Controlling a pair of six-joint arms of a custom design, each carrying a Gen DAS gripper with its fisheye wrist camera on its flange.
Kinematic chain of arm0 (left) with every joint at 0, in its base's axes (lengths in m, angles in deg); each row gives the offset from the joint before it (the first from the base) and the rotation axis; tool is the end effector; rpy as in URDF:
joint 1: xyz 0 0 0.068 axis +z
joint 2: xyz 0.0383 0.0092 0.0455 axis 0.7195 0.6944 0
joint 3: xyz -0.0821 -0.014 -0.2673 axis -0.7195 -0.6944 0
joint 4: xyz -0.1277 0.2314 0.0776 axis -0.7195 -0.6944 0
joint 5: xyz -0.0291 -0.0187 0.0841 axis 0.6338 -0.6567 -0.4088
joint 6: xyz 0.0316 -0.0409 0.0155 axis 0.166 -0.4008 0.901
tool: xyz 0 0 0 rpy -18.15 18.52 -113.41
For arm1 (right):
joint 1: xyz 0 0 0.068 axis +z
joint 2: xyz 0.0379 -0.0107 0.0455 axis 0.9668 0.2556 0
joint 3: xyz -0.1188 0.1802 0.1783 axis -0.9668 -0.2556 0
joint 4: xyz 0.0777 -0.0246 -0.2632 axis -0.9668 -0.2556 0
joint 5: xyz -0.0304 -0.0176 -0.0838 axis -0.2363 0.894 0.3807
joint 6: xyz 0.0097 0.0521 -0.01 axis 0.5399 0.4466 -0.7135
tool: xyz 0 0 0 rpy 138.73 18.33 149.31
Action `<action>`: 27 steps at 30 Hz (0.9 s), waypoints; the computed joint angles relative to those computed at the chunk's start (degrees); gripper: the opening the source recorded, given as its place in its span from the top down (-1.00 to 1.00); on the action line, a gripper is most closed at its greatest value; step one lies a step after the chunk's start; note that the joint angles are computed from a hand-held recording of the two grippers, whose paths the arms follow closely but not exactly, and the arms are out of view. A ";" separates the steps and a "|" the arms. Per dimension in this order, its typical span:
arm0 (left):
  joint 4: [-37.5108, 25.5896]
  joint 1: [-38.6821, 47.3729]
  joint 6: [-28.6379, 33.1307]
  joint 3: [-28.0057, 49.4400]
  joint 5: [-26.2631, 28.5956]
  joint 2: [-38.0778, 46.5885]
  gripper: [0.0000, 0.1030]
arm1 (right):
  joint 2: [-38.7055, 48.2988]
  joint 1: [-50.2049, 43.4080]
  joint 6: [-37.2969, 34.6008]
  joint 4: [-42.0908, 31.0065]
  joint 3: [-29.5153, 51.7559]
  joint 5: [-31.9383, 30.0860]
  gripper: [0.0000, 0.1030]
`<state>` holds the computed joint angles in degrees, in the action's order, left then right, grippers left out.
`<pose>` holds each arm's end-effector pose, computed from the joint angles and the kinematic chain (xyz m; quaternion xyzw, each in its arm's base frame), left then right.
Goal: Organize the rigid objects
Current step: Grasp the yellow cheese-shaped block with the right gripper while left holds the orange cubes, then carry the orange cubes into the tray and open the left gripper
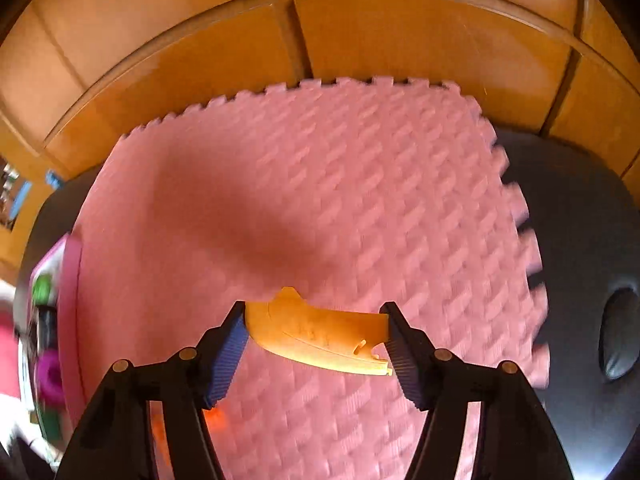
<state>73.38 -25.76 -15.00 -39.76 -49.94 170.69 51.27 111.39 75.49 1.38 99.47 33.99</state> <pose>0.0960 -0.2171 0.0931 -0.1026 0.9207 -0.0564 0.3722 0.2452 0.1838 0.1444 -0.1821 0.9537 0.1452 0.1905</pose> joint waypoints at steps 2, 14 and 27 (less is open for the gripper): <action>-0.33 -0.08 -0.09 0.19 -0.04 0.06 0.16 | -3.05 0.25 -0.25 1.26 -4.54 1.21 -0.29; -2.24 -0.17 -0.30 1.34 -0.11 0.65 0.16 | -7.98 9.78 1.78 14.61 -17.82 13.33 -0.30; -4.79 0.11 -0.11 3.30 -0.23 2.21 0.16 | -5.98 9.07 -0.16 16.28 -17.00 12.62 -0.30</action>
<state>68.60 -25.65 -15.11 -36.46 -50.17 172.89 45.29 120.47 75.33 17.65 82.47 46.61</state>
